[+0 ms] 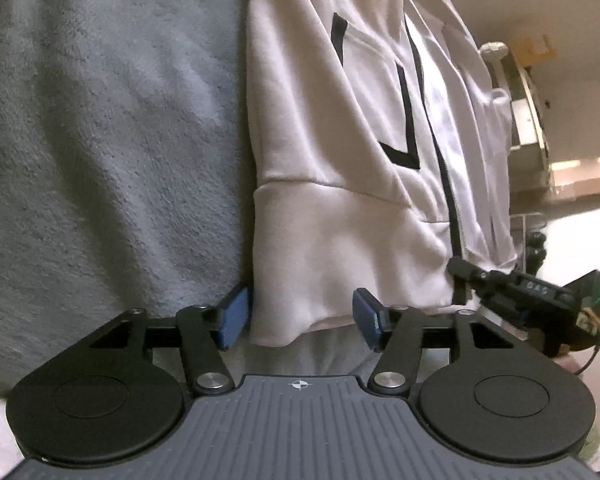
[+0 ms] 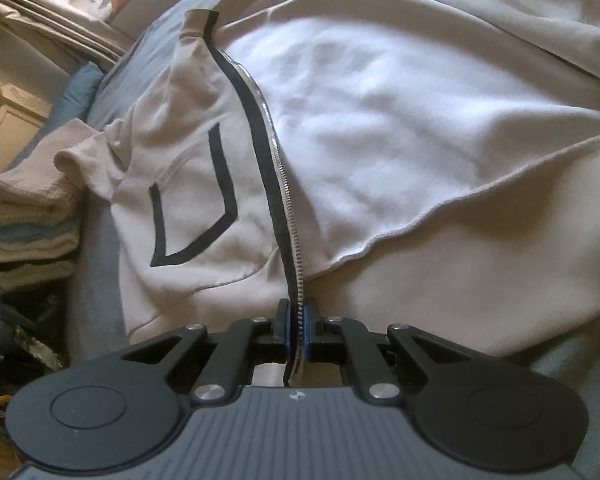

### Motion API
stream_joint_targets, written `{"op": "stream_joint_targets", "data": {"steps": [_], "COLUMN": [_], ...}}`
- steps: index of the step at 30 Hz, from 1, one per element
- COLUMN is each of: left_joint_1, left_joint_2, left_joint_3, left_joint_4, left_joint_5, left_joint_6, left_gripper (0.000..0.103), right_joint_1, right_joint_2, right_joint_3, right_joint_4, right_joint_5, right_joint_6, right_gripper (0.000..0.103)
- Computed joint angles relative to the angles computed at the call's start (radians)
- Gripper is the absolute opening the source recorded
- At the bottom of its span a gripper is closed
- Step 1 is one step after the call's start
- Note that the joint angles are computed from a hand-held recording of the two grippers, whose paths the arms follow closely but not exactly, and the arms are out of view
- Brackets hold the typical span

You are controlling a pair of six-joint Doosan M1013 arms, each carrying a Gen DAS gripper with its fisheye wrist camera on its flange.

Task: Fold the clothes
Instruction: 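Grasp the zipper edge with the right tool and hold it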

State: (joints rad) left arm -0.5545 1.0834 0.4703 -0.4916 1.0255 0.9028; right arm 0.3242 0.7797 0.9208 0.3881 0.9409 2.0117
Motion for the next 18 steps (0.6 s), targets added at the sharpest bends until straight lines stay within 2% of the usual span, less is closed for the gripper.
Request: {"op": "stream_joint_targets", "data": {"steps": [5, 7, 8, 10, 13, 15, 18], "left_joint_1": [-0.003, -0.005, -0.006, -0.008, -0.010, -0.011, -0.010], "left_joint_2": [0.004, 0.009, 0.010, 0.017, 0.025, 0.020, -0.002], "left_joint_3": [-0.012, -0.026, -0.030, -0.046, -0.068, -0.062, -0.033], "left_joint_4": [0.030, 0.056, 0.067, 0.092, 0.126, 0.137, 0.139], "left_joint_5": [0.012, 0.034, 0.042, 0.058, 0.094, 0.093, 0.088], "left_joint_6": [0.001, -0.004, -0.005, -0.020, -0.024, -0.032, -0.024], "left_gripper": [0.052, 0.042, 0.040, 0.025, 0.008, 0.004, 0.003], "right_joint_1": [0.004, 0.004, 0.005, 0.007, 0.010, 0.010, 0.014], "right_joint_2": [0.012, 0.016, 0.018, 0.021, 0.024, 0.028, 0.034], "right_joint_3": [-0.012, -0.019, -0.023, -0.030, -0.039, -0.047, -0.059], "right_joint_4": [-0.012, -0.020, -0.025, -0.035, -0.060, -0.066, -0.079], "right_joint_5": [0.035, 0.040, 0.043, 0.051, 0.057, 0.062, 0.080], "right_joint_6": [-0.003, -0.007, -0.009, -0.015, -0.020, -0.017, -0.026], "right_gripper": [0.005, 0.005, 0.005, 0.005, 0.006, 0.006, 0.006]}}
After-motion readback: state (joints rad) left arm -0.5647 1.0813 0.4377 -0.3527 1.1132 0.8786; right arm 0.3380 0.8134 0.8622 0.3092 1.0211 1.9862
